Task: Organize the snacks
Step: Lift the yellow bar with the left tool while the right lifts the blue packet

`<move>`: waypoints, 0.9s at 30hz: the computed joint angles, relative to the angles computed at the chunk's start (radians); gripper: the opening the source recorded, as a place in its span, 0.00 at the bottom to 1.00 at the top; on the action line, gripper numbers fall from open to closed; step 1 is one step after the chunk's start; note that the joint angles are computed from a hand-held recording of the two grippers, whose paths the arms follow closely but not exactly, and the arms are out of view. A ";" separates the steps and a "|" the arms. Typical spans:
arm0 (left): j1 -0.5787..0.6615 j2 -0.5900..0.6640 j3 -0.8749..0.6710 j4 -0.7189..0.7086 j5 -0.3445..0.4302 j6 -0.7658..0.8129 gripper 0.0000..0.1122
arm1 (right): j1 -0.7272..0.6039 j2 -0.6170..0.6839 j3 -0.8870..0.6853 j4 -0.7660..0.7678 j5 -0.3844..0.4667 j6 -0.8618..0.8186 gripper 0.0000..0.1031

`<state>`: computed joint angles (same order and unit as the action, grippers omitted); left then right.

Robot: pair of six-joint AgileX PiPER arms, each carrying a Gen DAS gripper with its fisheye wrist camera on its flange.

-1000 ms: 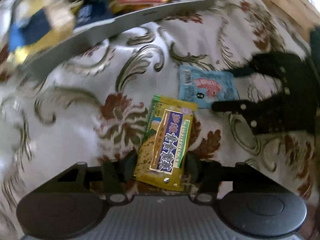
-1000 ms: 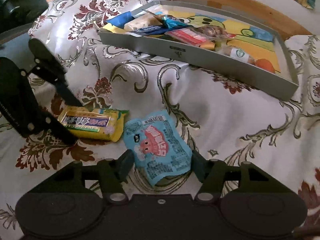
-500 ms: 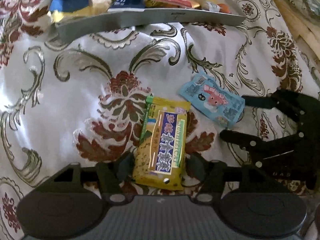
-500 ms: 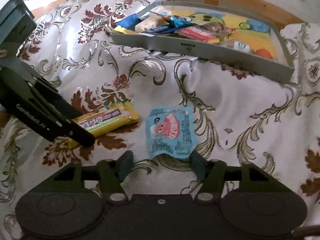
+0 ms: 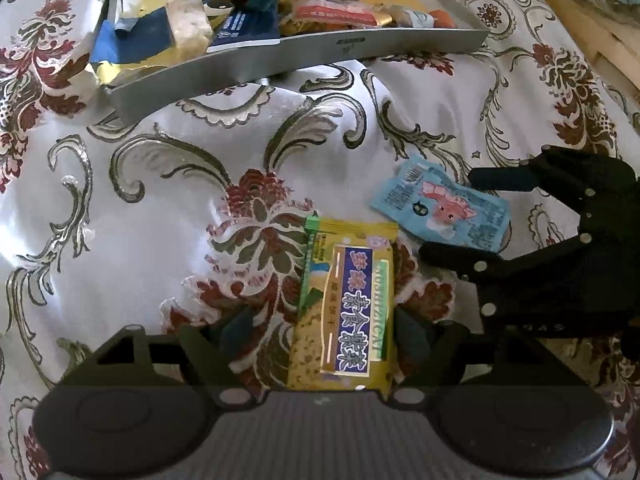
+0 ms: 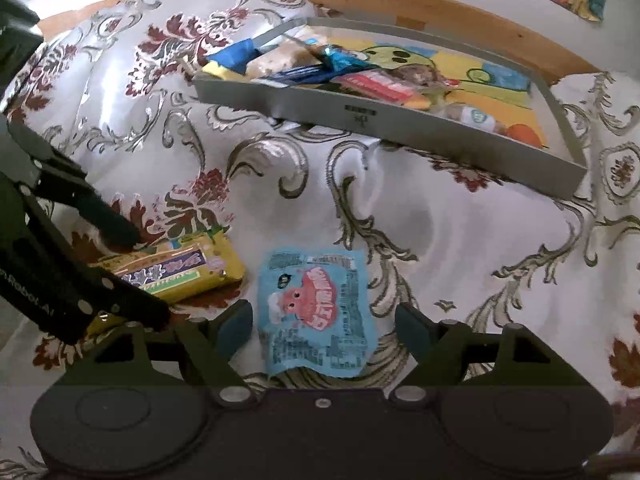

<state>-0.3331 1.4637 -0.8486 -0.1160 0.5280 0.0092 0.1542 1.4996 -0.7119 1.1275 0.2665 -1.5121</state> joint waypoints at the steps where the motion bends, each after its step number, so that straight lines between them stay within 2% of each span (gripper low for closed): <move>1: -0.010 -0.005 0.011 0.024 -0.015 -0.022 0.72 | 0.006 0.001 0.004 0.018 -0.008 -0.018 0.75; 6: -0.053 -0.026 0.042 0.130 -0.056 -0.133 0.68 | 0.021 0.001 0.015 0.029 -0.021 -0.005 0.67; 8: -0.058 -0.033 0.051 0.134 -0.068 -0.147 0.61 | 0.024 -0.003 0.024 0.061 -0.025 -0.025 0.63; 11: -0.063 -0.052 0.072 0.137 -0.085 -0.176 0.50 | 0.037 -0.014 0.043 0.104 -0.049 -0.050 0.62; 13: -0.083 -0.073 0.099 0.189 -0.102 -0.257 0.48 | 0.044 -0.022 0.053 0.101 -0.062 -0.026 0.61; 18: -0.128 -0.138 0.166 0.273 -0.119 -0.417 0.47 | 0.066 -0.073 0.085 -0.096 -0.084 0.236 0.61; 21: -0.133 -0.193 0.208 0.219 -0.114 -0.420 0.46 | 0.066 -0.119 0.108 -0.221 -0.059 0.400 0.61; 27: -0.155 -0.301 0.284 0.208 -0.097 -0.471 0.46 | 0.059 -0.250 0.194 -0.315 -0.015 0.559 0.61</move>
